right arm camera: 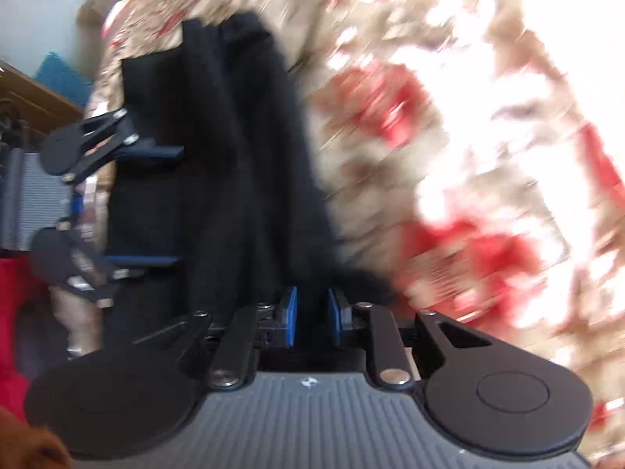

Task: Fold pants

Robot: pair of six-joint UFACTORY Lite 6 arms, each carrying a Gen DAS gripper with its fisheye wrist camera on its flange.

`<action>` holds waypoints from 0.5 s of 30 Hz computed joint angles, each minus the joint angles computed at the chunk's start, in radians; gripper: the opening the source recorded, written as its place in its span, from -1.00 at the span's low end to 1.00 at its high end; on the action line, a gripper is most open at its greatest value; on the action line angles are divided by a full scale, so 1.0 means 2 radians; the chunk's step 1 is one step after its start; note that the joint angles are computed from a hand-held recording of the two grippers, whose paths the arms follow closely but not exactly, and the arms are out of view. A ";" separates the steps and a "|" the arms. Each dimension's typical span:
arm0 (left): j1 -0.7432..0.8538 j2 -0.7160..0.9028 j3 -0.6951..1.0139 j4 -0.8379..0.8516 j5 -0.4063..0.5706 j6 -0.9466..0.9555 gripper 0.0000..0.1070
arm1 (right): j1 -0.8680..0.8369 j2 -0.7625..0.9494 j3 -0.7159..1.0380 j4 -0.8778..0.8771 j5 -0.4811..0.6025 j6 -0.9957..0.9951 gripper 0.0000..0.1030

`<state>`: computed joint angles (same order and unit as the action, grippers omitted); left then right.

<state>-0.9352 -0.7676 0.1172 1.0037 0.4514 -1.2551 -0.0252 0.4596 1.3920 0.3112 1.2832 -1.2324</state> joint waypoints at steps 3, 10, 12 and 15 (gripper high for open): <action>0.011 0.005 0.001 0.003 -0.009 0.011 0.81 | 0.025 0.007 -0.022 -0.058 -0.027 0.083 -0.81; -0.019 0.005 -0.001 0.039 0.002 -0.027 0.82 | 0.085 -0.049 -0.050 -0.191 -0.012 0.117 -0.75; -0.047 0.008 -0.003 0.076 0.026 -0.060 0.82 | 0.126 -0.116 -0.131 -0.281 -0.083 0.152 -0.35; -0.045 0.016 -0.009 0.114 0.024 -0.093 0.90 | 0.120 -0.213 -0.243 -0.417 -0.179 0.196 -0.20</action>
<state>-1.0246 -0.7354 0.0992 1.2326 0.4996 -1.4409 0.2155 0.0345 0.9067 -0.5235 0.9246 -0.8413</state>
